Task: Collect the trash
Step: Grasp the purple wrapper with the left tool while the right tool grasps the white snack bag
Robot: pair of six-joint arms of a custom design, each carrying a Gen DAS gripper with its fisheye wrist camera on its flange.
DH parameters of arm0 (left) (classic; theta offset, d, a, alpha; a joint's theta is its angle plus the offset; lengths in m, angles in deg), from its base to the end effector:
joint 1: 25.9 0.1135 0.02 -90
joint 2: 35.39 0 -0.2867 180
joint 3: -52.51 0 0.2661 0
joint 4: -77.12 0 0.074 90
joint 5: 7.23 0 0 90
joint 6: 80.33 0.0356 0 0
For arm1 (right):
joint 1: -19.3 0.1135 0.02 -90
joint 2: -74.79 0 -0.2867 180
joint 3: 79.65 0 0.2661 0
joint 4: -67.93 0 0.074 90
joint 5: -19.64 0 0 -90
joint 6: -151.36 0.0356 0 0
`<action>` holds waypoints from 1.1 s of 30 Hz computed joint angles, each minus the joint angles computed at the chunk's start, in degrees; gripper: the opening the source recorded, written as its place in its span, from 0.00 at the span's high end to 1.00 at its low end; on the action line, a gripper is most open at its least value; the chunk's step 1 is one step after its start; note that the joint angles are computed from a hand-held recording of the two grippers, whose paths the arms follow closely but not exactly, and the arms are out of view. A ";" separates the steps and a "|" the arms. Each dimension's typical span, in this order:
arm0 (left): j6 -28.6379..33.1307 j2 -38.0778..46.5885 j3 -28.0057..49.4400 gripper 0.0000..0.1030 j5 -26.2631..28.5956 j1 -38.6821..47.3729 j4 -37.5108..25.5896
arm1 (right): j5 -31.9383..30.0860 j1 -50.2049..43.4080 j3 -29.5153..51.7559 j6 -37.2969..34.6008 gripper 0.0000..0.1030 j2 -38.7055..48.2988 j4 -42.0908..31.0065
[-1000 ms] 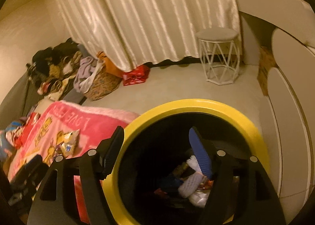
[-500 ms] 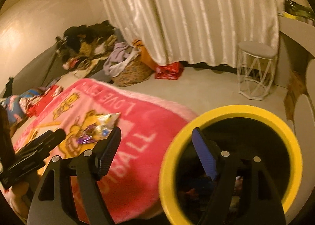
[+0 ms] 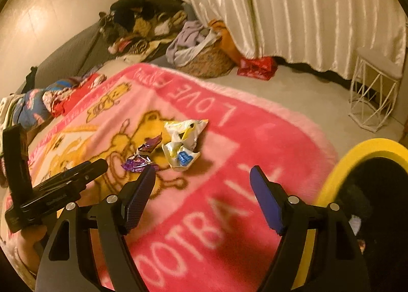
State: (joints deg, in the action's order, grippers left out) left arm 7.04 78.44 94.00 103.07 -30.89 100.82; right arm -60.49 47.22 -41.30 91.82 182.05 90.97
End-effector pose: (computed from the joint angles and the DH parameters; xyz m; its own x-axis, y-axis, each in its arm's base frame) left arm 0.2854 -0.0373 0.0416 -0.7612 0.0233 -0.6481 0.2753 0.9164 -0.2904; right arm 0.2474 0.1242 0.0607 -0.7271 0.1799 -0.6626 0.0148 0.9689 0.2469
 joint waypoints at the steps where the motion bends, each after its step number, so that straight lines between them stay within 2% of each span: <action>1: 0.02 0.75 0.50 0.51 1.27 0.44 -0.21 | -0.39 -0.07 1.16 -0.01 0.28 1.32 -0.32; 5: -0.49 3.59 3.86 0.62 4.88 0.89 -2.91 | -2.32 -0.27 5.79 -0.34 0.29 6.70 -1.50; 7: -0.53 4.63 5.09 0.68 5.93 0.79 -3.84 | -2.64 -0.28 8.38 -0.74 0.34 9.27 -2.91; 14: -1.59 8.61 9.14 0.72 8.85 0.26 -6.12 | -4.71 -0.64 12.85 -0.21 0.41 13.86 -2.49; 17: -1.83 9.55 9.57 0.74 9.07 -0.26 -5.80 | -5.65 -1.03 14.38 -0.68 0.56 14.89 -2.60; 18: -1.82 9.82 9.71 0.76 9.18 -0.30 -5.87 | -5.82 -1.10 14.85 -0.87 0.67 14.98 -3.45; 19: -2.08 10.15 9.85 0.79 9.30 -0.49 -5.89 | -5.87 -1.12 14.78 -0.89 0.68 14.87 -3.42; 22: -2.04 10.24 9.75 0.83 9.64 -0.71 -5.91 | -4.67 -0.65 12.21 0.01 0.74 13.59 -0.85; 25: -1.97 10.09 9.00 0.89 9.43 -1.34 -4.98 | -3.86 -0.50 8.30 2.17 0.75 11.97 3.15; 30: -1.71 9.17 7.52 0.93 8.50 -2.58 -3.63 | -1.55 0.24 1.14 4.44 0.76 7.41 9.30; 33: -1.61 7.26 5.10 0.94 7.58 -3.93 -1.56 | 1.65 1.04 -1.69 3.67 0.76 3.21 9.08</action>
